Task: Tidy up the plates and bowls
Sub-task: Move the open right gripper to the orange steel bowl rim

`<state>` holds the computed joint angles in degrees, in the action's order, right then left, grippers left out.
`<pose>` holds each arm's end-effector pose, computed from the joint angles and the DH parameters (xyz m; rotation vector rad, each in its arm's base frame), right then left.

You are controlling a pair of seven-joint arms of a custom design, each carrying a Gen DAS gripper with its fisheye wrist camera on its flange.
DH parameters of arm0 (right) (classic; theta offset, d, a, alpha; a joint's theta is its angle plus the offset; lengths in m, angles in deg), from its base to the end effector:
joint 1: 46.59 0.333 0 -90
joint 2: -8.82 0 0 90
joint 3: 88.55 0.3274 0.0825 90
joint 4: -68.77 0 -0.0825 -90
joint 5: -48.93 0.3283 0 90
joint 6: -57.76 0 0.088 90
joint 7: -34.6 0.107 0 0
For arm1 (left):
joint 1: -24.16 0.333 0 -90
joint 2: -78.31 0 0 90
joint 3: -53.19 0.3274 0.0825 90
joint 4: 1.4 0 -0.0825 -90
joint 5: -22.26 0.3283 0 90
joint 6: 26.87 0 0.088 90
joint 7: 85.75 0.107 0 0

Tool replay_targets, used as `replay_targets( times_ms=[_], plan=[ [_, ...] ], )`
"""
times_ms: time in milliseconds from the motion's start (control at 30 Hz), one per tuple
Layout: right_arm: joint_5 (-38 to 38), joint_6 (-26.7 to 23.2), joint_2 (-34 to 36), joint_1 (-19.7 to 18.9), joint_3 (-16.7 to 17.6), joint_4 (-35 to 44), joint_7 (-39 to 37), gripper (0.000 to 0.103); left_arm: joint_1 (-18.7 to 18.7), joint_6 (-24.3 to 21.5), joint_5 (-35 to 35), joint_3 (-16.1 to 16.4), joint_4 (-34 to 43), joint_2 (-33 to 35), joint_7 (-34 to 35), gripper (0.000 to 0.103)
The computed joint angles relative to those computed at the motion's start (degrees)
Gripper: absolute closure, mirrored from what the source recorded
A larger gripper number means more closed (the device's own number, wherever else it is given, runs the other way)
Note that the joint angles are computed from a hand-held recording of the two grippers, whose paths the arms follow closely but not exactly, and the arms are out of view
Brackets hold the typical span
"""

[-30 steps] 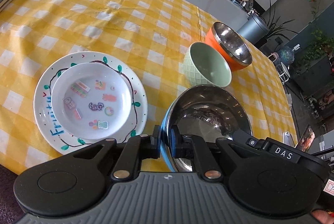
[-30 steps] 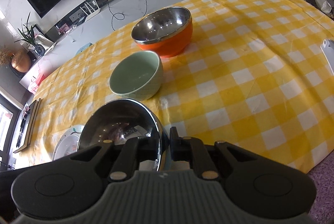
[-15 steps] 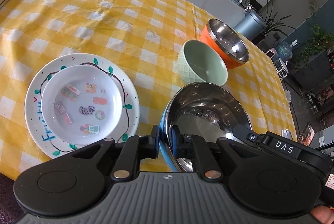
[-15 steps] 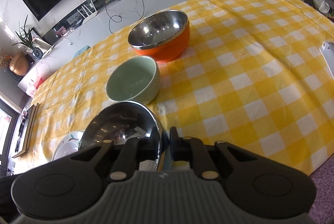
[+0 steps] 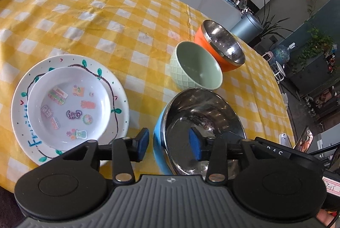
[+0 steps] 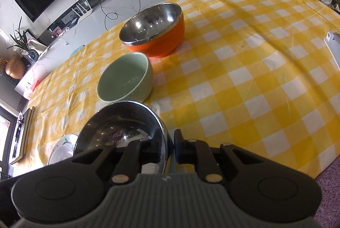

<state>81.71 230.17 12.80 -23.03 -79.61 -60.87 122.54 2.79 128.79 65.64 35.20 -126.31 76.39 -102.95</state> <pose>0.4666 0.2486 0.4504 -1.7749 1.6767 -0.1101 0.3841 -0.3493 0.5015 -2.4333 1.3286 -1.0222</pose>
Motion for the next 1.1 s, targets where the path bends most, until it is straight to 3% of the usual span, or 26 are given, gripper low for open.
replay_targets(
  times_ms=[33,133,367,633,900,1000,1067,1100],
  plan=[
    [-0.2,0.3,-0.1,0.1,0.0,0.0,-0.2,0.089,-0.1,-1.2,0.7,-0.2,0.5,0.0,-0.1,0.046],
    [1.4,0.8,-0.2,0.0,0.6,0.1,-2.6,0.072,-0.4,-2.8,0.9,-0.3,1.2,0.2,0.5,0.039],
    [-10.2,3.5,-1.0,1.4,-1.4,-1.3,4.2,0.065,-1.0,-6.7,1.7,-0.7,2.6,-0.4,3.6,0.033],
    [-17.6,6.6,-1.5,1.0,-1.9,-0.9,6.1,0.054,-1.1,-12.6,1.5,-0.9,5.9,-1.1,8.5,0.033],
    [-39.9,7.6,-0.5,2.9,-8.8,1.8,24.5,0.050,-0.2,-12.4,2.4,-0.1,10.4,0.2,13.4,0.033],
    [-41.2,7.0,0.3,1.8,-8.6,3.4,25.9,0.049,-0.1,-12.5,1.5,0.4,12.9,1.7,16.5,0.033],
    [-41.8,5.6,0.9,1.7,-8.9,4.9,26.7,0.041,0.0,-11.9,0.8,0.9,14.5,2.9,18.7,0.033],
    [-45.8,4.4,1.2,2.9,-10.8,5.8,30.6,0.037,0.0,-12.0,0.6,1.1,15.5,3.5,19.9,0.033]
  ],
)
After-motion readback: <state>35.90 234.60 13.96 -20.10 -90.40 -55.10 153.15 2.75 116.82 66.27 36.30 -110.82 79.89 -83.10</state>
